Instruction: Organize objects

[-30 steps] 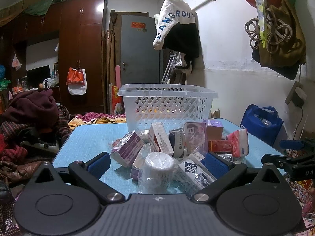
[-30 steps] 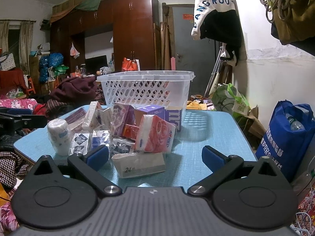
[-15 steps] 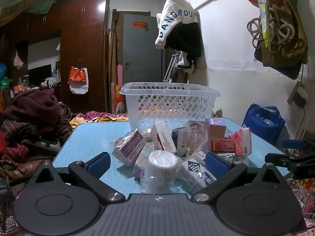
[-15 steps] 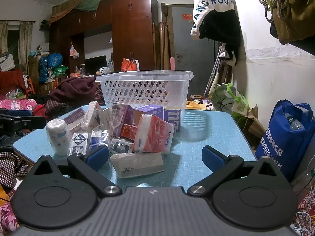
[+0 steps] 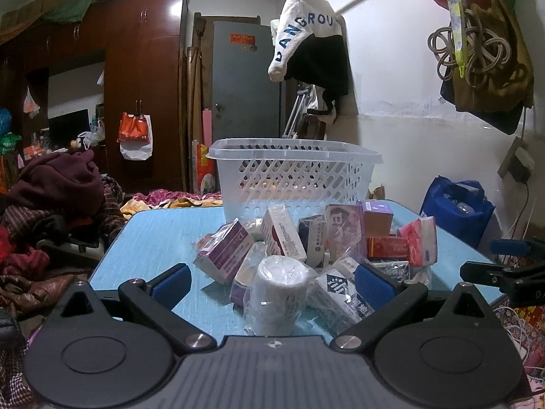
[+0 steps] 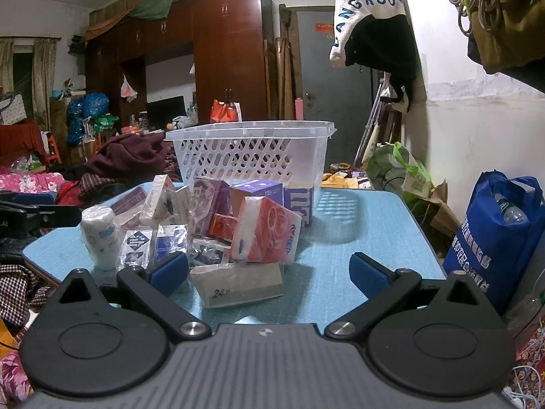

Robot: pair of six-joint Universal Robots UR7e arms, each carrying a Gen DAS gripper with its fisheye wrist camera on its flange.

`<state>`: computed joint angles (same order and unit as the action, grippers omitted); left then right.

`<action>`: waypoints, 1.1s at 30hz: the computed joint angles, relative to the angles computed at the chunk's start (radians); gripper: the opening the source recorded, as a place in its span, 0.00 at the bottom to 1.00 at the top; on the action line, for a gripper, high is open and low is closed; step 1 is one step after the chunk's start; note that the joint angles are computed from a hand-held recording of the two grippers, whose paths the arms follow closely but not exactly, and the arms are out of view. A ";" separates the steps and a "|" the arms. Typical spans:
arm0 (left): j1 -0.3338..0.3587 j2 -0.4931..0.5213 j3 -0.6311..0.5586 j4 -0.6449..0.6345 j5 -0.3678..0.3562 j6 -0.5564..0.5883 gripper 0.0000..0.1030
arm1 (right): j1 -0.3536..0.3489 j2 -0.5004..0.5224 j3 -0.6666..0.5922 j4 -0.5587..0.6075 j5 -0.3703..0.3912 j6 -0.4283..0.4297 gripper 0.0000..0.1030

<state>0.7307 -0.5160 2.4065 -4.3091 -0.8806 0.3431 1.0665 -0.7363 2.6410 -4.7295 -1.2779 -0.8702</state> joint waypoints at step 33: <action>0.216 0.054 -0.121 0.028 -0.238 0.113 0.75 | 0.033 -0.023 -0.120 0.190 0.025 0.059 0.59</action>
